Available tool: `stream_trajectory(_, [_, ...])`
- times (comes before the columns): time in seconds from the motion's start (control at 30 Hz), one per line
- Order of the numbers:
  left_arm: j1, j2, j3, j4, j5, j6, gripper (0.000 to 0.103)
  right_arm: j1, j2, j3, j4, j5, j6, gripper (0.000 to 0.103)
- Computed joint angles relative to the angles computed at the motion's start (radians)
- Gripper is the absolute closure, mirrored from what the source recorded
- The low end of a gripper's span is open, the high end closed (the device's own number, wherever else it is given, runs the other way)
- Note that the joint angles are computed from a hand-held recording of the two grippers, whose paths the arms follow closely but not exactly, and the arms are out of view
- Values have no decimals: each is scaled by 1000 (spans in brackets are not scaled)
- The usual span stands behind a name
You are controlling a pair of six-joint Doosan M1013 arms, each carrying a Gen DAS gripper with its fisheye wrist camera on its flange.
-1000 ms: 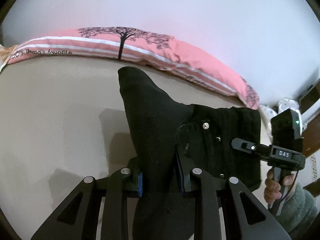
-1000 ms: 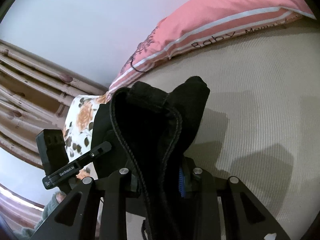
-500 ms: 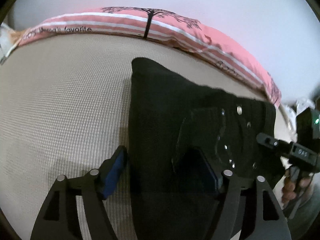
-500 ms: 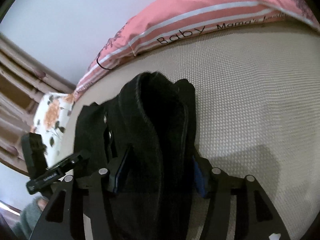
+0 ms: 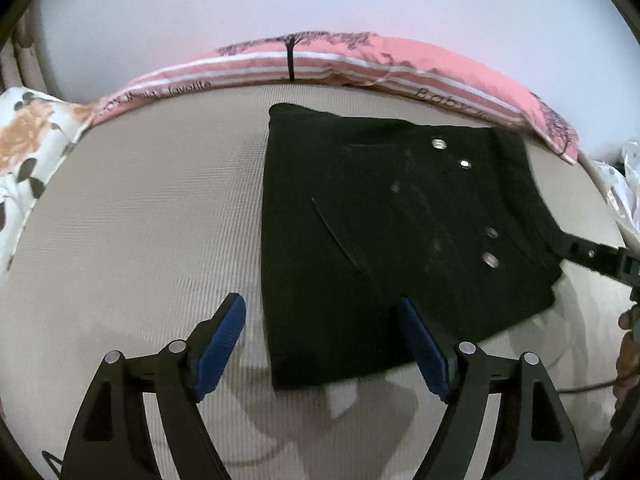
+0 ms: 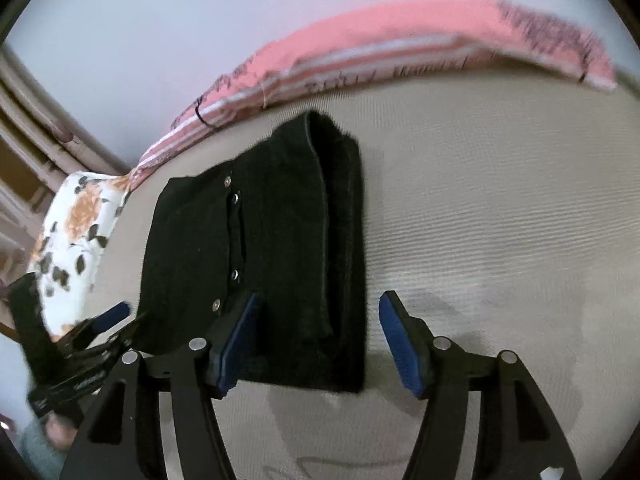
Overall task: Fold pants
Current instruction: 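Open the right gripper and withdraw both tools from the folded jeans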
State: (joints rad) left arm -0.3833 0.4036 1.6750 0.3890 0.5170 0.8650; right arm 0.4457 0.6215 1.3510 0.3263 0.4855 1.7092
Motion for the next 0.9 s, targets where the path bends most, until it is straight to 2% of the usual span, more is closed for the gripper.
stream_trajectory(0.07, [-16,-22,26,34,-5,-36,22,19,-28,37,-128,-36,103,42])
stream_trajectory(0.23, [-62,-69,76,137,28,-137,22,57,-83,104,-287,-82,222,40])
stream_trajectory(0.3, [-73,-88,98,164,25,-192,22,74,-102,128,-354,-106,269,35])
stream_trajectory(0.4, [-88,-112,123,205,35,-266,21,108,-124,153,-531,-116,391,33])
stream_trajectory(0.5, [-105,-135,150,264,64,-348,21,138,-135,161,-639,-100,449,31])
stream_trajectory(0.67, [-122,-156,182,317,103,-443,21,163,-149,180,-679,-106,474,30])
stream_trajectory(0.8, [-121,-156,179,294,120,-438,21,175,-159,199,-736,-116,527,29])
stream_trajectory(0.9, [-127,-161,184,326,122,-465,21,178,-161,199,-739,-106,524,29])
